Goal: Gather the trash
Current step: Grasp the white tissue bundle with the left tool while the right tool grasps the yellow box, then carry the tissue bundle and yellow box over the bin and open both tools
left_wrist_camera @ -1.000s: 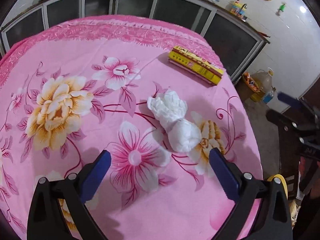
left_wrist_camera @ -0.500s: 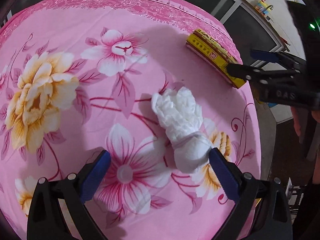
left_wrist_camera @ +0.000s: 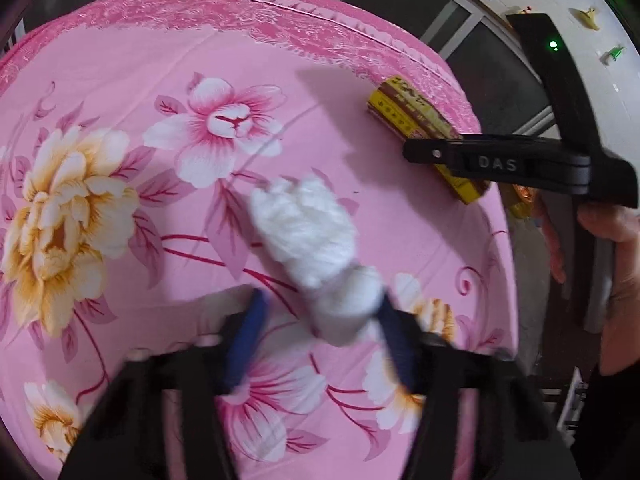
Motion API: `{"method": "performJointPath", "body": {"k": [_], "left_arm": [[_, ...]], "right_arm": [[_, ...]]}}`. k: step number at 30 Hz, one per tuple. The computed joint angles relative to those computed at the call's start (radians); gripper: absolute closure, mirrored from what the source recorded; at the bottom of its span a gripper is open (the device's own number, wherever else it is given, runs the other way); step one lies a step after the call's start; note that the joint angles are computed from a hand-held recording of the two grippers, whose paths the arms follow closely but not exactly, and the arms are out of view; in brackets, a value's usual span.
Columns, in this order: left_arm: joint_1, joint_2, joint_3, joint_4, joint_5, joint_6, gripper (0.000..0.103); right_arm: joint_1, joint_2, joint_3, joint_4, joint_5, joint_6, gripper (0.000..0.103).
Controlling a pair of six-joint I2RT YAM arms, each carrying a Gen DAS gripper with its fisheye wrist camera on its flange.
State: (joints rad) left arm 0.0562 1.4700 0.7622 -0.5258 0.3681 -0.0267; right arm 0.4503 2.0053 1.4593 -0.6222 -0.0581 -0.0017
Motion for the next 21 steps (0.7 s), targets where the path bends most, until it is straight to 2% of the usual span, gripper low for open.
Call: {"method": "performJointPath", "body": {"k": [4, 13, 18, 21], "left_arm": [[0.014, -0.051, -0.01, -0.047, 0.012, 0.017, 0.075], [0.204, -0.241, -0.047, -0.25, 0.119, 0.205, 0.075], [0.431, -0.338, -0.029, -0.441, 0.205, 0.465, 0.075], [0.6, -0.361, -0.018, -0.566, 0.25, 0.673, 0.075]], "right_arm": [[-0.011, -0.076, -0.086, 0.066, -0.01, 0.056, 0.059], [0.05, -0.319, -0.312, 0.134, 0.001, 0.166, 0.06], [0.139, -0.505, -0.476, 0.18, 0.04, 0.29, 0.06], [0.216, -0.648, -0.591, 0.186, 0.114, 0.438, 0.06]]}}
